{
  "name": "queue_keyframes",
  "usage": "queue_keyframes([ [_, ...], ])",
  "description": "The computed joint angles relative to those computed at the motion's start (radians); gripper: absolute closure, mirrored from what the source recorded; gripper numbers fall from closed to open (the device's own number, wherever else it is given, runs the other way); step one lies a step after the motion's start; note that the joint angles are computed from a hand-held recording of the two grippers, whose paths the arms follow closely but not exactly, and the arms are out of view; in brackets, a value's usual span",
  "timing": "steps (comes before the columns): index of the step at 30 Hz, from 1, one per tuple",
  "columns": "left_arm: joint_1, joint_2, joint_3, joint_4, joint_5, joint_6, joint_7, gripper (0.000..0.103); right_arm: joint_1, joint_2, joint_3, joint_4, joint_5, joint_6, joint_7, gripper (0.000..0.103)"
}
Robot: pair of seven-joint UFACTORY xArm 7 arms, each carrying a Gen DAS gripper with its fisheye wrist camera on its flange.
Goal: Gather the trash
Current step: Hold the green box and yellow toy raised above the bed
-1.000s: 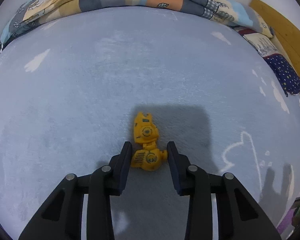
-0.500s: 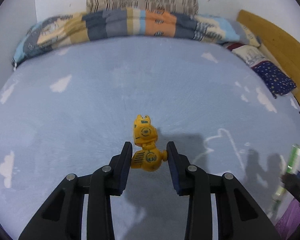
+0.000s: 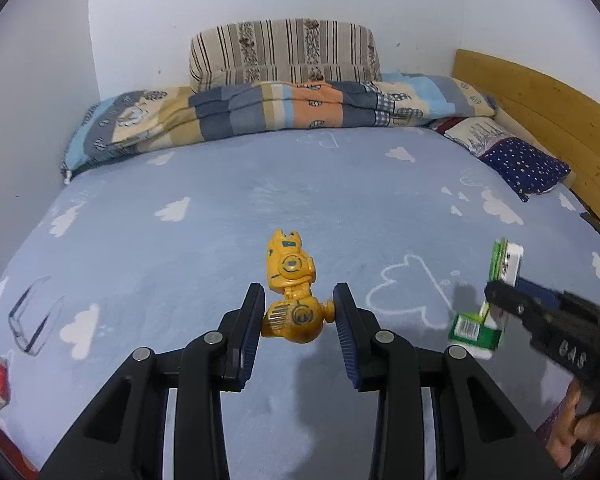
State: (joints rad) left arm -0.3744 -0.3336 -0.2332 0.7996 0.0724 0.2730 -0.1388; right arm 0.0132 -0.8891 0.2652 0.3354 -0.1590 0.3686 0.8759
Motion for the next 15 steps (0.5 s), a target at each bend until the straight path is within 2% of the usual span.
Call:
queue_keyframes([
  [4,0.009,-0.110,-0.003,-0.100,0.013,-0.022,-0.015,0.069,0.010,-0.040,0.030,0.003,0.000,0.015,0.027,0.062],
  [9,0.000,-0.237,0.013,-0.220,-0.001,-0.033,-0.011,0.069,0.038,-0.127,0.114,0.006,-0.036,0.084,0.065,0.062],
  [15,0.013,-0.328,-0.004,-0.303,-0.002,-0.048,-0.031,0.069,0.094,-0.203,0.176,-0.002,-0.076,0.161,0.101,0.062],
])
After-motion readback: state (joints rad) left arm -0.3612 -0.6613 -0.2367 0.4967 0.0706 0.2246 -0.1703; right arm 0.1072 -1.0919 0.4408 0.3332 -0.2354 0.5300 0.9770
